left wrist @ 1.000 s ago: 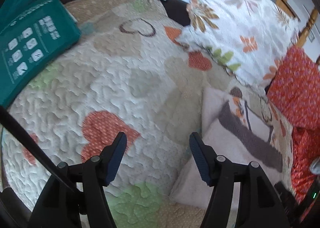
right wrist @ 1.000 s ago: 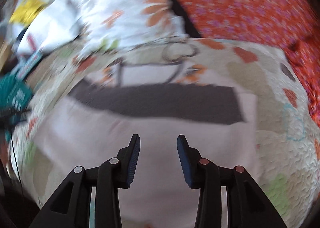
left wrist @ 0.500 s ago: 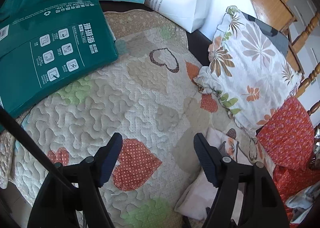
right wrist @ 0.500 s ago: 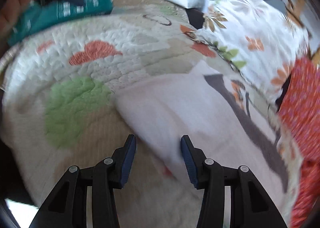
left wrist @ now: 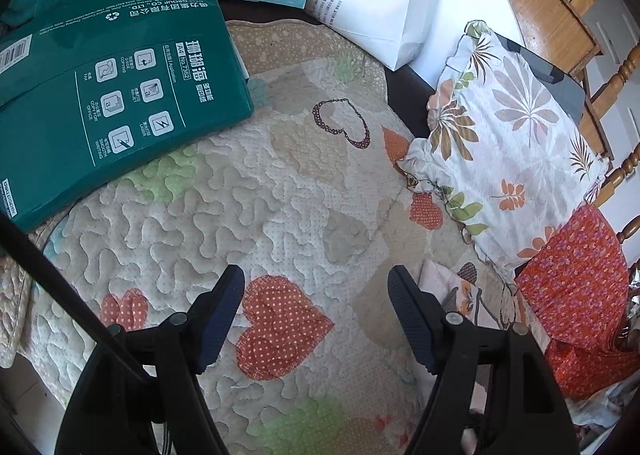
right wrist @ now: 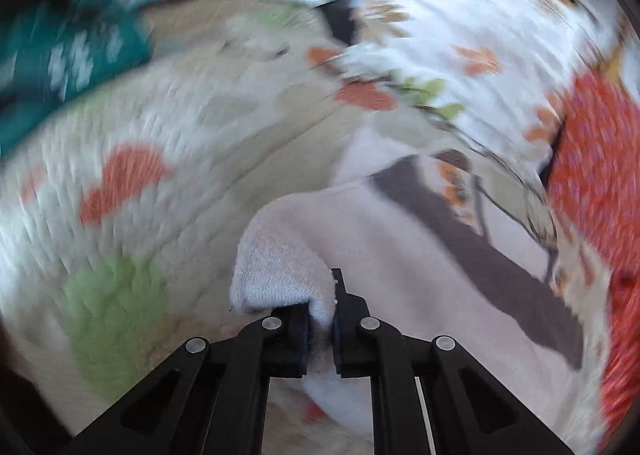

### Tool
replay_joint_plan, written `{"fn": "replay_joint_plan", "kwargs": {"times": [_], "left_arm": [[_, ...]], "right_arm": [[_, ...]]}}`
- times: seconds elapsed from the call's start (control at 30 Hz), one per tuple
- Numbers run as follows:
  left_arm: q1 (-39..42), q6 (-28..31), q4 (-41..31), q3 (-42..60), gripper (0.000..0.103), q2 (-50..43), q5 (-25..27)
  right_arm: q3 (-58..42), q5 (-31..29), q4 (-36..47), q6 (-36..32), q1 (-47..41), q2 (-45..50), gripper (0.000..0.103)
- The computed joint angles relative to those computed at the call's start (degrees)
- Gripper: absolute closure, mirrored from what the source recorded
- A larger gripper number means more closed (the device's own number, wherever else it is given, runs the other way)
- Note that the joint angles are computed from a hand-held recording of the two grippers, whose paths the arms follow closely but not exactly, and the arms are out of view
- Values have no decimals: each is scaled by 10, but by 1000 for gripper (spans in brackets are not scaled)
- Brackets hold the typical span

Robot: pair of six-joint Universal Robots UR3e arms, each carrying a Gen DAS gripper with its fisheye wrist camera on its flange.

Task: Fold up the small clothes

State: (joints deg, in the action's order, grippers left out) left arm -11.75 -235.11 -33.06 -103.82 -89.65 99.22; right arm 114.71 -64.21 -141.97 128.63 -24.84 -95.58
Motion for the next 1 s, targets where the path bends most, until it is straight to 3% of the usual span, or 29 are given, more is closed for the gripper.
{"fn": "replay_joint_plan", "kwargs": {"times": [0.13,0.27,0.33,0.5,0.73,1.0], "left_arm": [[-18,2,-10,26,30,-29,4],[-41,8,-20,68,30,-73,1],[-53,14,-26,93,30,-97,-3],[-89,26,-49,182,30,-176,-23],[-153,41,-120,351,30,-291,-20],[-221,119,-267,676,30,-472,-19]], "right_arm": [[-176,119,220,5,-163,32,95],[-322,177,346,1,-318,117,95],[-364,172,357,9,-379,161,95],[-401,68,342,9,-430,266,95],[-387,77,354,-39,-438,260,95],[-417,78,414,-88,-467,261,85]]}}
